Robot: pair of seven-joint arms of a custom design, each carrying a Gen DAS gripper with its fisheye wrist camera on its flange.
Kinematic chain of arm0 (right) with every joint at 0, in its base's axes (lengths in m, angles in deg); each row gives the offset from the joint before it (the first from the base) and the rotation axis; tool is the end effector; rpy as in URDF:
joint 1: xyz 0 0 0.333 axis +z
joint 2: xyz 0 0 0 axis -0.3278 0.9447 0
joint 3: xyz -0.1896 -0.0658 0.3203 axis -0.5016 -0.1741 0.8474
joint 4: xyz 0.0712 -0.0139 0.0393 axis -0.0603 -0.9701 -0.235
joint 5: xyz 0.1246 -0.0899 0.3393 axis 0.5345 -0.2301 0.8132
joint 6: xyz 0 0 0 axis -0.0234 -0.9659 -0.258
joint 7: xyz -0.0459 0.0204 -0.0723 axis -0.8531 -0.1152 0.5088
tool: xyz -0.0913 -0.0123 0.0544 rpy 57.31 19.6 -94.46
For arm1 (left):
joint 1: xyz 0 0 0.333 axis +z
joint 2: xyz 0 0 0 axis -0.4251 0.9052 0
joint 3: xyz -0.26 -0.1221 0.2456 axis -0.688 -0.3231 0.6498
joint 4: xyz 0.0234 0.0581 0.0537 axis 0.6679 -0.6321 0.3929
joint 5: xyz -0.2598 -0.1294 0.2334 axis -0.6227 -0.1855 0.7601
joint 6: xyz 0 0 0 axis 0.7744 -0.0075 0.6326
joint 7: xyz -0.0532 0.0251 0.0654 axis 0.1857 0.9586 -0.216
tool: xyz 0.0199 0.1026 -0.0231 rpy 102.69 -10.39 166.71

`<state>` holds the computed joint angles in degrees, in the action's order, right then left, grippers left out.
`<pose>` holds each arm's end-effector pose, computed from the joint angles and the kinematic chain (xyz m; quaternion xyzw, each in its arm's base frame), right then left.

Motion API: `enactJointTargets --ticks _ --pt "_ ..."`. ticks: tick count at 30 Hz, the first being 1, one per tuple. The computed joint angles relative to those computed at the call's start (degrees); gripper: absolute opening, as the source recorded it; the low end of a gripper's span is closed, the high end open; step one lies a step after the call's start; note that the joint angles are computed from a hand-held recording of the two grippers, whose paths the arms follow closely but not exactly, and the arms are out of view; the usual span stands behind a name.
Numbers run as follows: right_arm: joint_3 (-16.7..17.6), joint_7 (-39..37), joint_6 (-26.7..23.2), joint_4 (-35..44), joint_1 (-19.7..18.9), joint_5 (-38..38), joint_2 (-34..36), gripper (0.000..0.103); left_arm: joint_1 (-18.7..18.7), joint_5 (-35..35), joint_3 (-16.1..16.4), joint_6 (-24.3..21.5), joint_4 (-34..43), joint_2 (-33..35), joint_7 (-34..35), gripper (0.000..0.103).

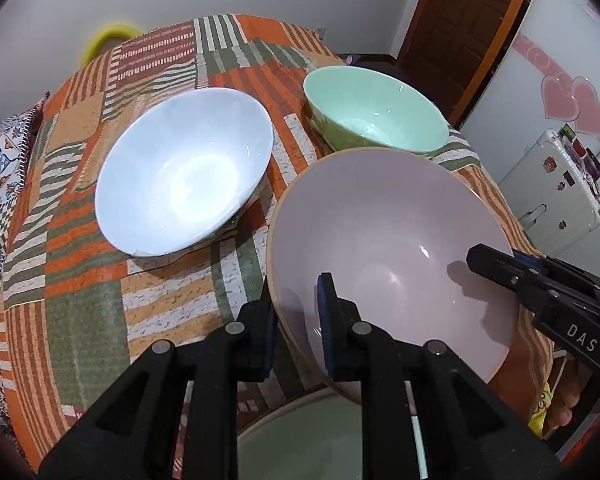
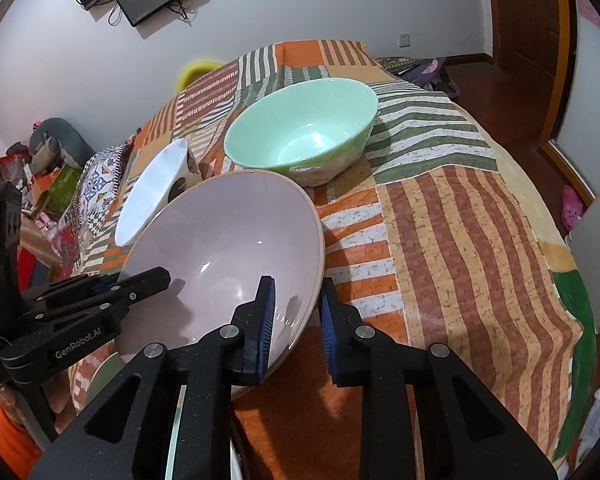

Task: Organize plates and bowls
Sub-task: 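Grip the pale pink bowl rim with the left tool, then lift the pink bowl with the left tool and carry it over the mint plate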

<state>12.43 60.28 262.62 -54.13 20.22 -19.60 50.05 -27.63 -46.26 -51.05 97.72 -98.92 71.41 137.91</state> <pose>0.5645 0.3114 0.4436 -0.5990 0.7237 -0.1254 0.3190 0.6323 -0.2236 0.4339 -0.5358 0.7994 -0.2578 0.0870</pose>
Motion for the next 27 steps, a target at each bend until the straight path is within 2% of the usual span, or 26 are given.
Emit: enactJointTargets --ticks 9,15,20,27 --pt "-1.4 3.6 -0.8 -0.8 1.6 -4.2 -2.1 0.020 1.7 -4.3 -2.0 1.0 -3.2 -3.7 2.7 0.018" --pt "-1.7 10.2 -1.4 -1.2 2.2 -12.2 -4.3 0.020 2.5 -10.1 -2.8 2.5 -7.4 -8.8 7.5 0.018" --pt "-0.9 16.2 -2.7 -0.5 2.4 -19.8 -5.9 0.020 1.6 -16.0 -1.4 3.2 -10.5 -13.1 11.5 0.018" --pt "3.3 20.5 -3.5 1.2 0.3 -26.0 -6.4 0.020 -1.3 -21.2 3.5 3.2 -15.3 -19.7 14.8 0.018"
